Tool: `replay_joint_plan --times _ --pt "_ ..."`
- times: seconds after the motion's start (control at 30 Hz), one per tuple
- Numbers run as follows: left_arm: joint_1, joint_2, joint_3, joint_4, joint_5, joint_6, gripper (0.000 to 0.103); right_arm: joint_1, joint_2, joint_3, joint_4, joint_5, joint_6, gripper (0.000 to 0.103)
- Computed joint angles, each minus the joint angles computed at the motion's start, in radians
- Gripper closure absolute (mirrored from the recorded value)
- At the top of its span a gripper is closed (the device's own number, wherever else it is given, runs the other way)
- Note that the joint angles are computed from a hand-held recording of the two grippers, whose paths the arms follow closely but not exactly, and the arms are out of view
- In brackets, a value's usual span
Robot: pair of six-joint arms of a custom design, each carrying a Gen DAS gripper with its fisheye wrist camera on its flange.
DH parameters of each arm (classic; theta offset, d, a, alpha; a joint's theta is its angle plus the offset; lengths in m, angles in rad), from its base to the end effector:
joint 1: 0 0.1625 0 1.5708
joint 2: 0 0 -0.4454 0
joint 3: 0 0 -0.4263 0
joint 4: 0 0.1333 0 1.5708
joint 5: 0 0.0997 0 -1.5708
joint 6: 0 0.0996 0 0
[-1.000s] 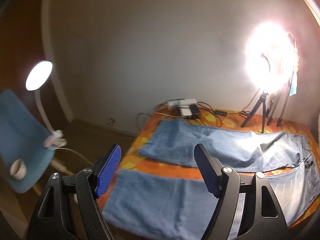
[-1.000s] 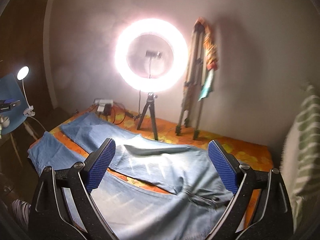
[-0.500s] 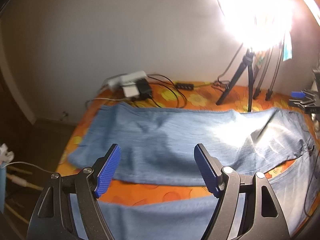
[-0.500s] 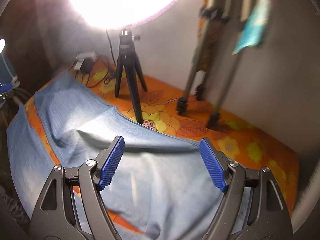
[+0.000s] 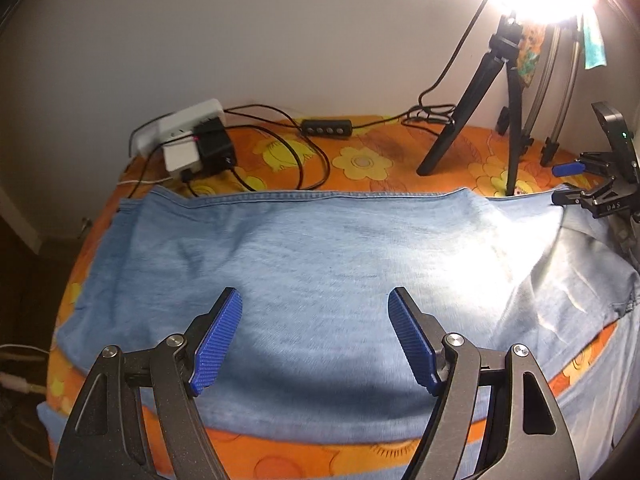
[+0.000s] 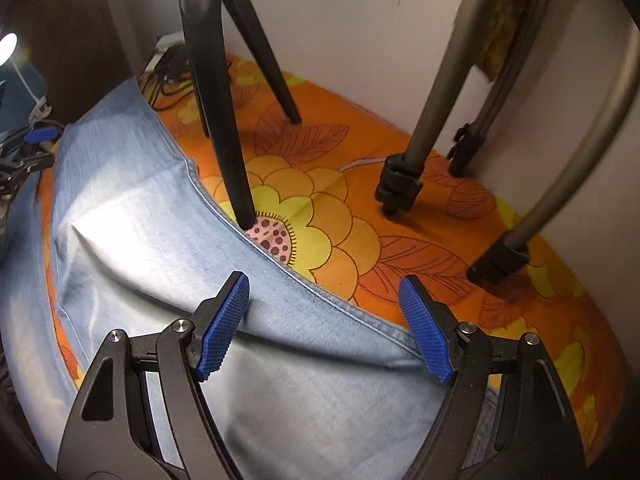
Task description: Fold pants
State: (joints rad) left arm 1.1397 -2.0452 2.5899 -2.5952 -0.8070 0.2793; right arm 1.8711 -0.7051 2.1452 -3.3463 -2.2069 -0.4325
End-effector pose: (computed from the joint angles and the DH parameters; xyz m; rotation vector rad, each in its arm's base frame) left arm 0.0655 -0.3414 0.3200 0.5987 2.2752 -0.6422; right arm 0.2232 -0.4703 -0.0143 0.7545 -2.3494 0.3626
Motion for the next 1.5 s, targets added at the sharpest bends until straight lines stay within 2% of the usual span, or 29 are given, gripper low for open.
replay_joint_plan --times 0.1,0.33,0.4,0.5,0.53,0.6,0.67,0.8,0.87,0.97,1.07,1.27,1.5 --pt "0.015 0.044 -0.008 -0.031 -0.004 0.001 0.027 -0.024 -0.011 0.002 0.029 0.037 -0.023 0.023" --pt "0.021 0.093 -0.022 -0.095 0.009 0.03 0.027 -0.048 -0.004 -0.005 0.074 0.049 -0.052 0.023" --pt "0.026 0.102 -0.03 -0.099 0.008 0.028 0.027 -0.045 0.013 -0.004 0.045 0.041 -0.076 0.025" --pt "0.035 0.119 -0.04 -0.109 0.006 0.026 0.027 -0.036 0.016 0.007 0.03 0.046 -0.068 0.045" --pt "0.039 0.127 -0.044 -0.113 0.003 0.025 0.027 -0.019 0.017 0.014 0.031 0.034 -0.057 0.055" --pt "0.047 0.135 -0.051 -0.115 -0.007 0.016 0.027 0.004 0.038 0.018 0.01 0.004 -0.058 0.065" --pt "0.056 0.145 -0.064 -0.11 -0.02 -0.011 0.027 0.027 0.057 0.019 -0.011 -0.033 -0.051 0.09" --pt "0.08 0.169 -0.111 -0.049 -0.061 -0.103 0.027 0.091 0.106 0.027 -0.088 -0.139 -0.053 0.095" --pt "0.093 0.19 -0.139 -0.027 -0.075 -0.15 0.027 0.129 0.117 0.042 -0.144 -0.165 -0.042 0.097" --pt "0.13 0.219 -0.194 0.009 -0.135 -0.228 0.027 0.19 0.107 0.078 -0.224 -0.185 0.016 0.097" --pt "0.158 0.247 -0.238 0.015 -0.18 -0.282 0.027 0.255 0.113 0.108 -0.273 -0.221 0.027 0.097" --pt "0.196 0.297 -0.294 0.048 -0.23 -0.357 0.027 0.365 0.153 0.126 -0.315 -0.276 0.028 0.097" --pt "0.227 0.343 -0.321 0.055 -0.264 -0.41 0.027 0.452 0.176 0.144 -0.286 -0.294 0.064 0.097"
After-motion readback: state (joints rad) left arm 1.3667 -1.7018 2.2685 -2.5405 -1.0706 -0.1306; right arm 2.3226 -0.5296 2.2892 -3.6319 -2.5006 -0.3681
